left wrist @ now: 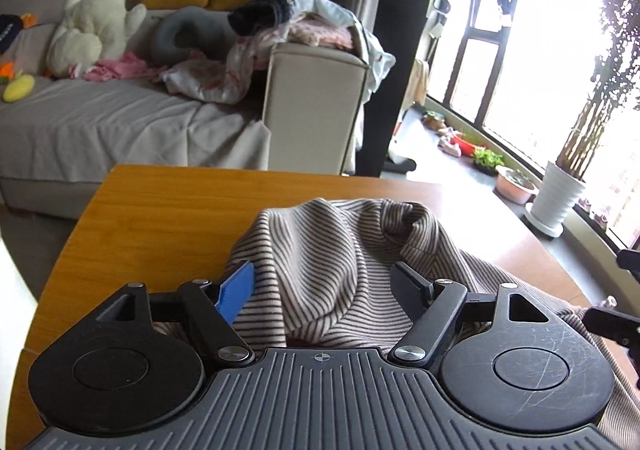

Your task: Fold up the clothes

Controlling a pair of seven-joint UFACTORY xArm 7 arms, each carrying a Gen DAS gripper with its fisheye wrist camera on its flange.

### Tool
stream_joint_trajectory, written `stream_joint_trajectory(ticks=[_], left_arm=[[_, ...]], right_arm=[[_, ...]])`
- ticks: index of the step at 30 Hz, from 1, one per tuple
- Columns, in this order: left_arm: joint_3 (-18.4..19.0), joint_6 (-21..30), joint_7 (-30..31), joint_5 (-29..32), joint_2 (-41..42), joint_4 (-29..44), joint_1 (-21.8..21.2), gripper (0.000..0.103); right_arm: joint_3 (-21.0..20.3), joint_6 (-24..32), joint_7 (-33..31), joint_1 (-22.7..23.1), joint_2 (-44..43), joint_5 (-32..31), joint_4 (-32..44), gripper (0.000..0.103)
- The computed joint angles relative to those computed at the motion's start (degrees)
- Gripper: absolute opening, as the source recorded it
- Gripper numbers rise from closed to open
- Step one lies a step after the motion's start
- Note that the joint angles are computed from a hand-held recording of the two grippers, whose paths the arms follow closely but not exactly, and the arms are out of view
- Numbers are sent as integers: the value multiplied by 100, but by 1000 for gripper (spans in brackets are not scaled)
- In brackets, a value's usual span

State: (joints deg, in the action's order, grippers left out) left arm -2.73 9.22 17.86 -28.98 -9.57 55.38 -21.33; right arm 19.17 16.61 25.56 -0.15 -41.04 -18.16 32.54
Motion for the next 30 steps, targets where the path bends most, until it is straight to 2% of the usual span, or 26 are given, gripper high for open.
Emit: stream_joint_trajectory(ticks=[2, 3, 7, 8, 10, 12, 14, 16, 18, 19, 22, 23, 26, 28, 30], left_arm=[[61, 9, 182, -251, 65, 50, -125, 90], [106, 13, 335, -456, 91, 76, -196, 95], [91, 26, 609, -861, 180, 109, -205, 101], [91, 11, 724, -985, 200, 104, -213, 103], [133, -40, 1133, -1397, 205, 69, -283, 103], [161, -9, 1471, -1784, 181, 32, -316, 103], [157, 196, 1525, -1964, 156, 22, -242, 103], [138, 337, 1619, -2098, 119, 4, -173, 103], [95, 511, 1593, -2019, 102, 13, -73, 103], [70, 659, 1503, -1900, 110, 47, -8, 103], [32, 1083, 1549, -1700, 134, 147, 108, 103], [-46, 1123, 1504, -1398, 134, 143, 167, 103], [-206, 932, 1355, -723, 67, -18, 243, 103], [-187, 907, 1297, -533, 45, -48, 245, 103], [-207, 843, 1019, -219, 64, -25, 330, 103]], right_arm=[[151, -6, 69, -76, 577, -12, 297, 79], [185, -32, 119, -82, 820, -28, 408, 79], [148, 15, 228, 46, 1656, -162, 834, 75], [96, 99, 201, 118, 1786, -216, 915, 61], [-83, 107, 56, 273, 1884, -340, 966, 51], [-149, 203, -102, 255, 1816, -638, 1013, 22], [-107, 255, -153, 51, 1735, -1070, 1099, 15], [195, 221, 377, -662, 1695, -1880, 1329, 13], [502, 208, 1287, -1530, 1794, -2812, 1684, 12], [485, 246, 1523, -1668, 1923, -2983, 1823, 12], [228, 345, 1732, -1597, 2379, -2999, 2037, 12], [131, 357, 1741, -1529, 2539, -2955, 2071, 13], [-125, 313, 1954, -1330, 2941, -2832, 1991, 14], [-268, 10, 2392, -1323, 2918, -3075, 1813, 18], [-468, -184, 2586, -1243, 2663, -3153, 1633, 32]])
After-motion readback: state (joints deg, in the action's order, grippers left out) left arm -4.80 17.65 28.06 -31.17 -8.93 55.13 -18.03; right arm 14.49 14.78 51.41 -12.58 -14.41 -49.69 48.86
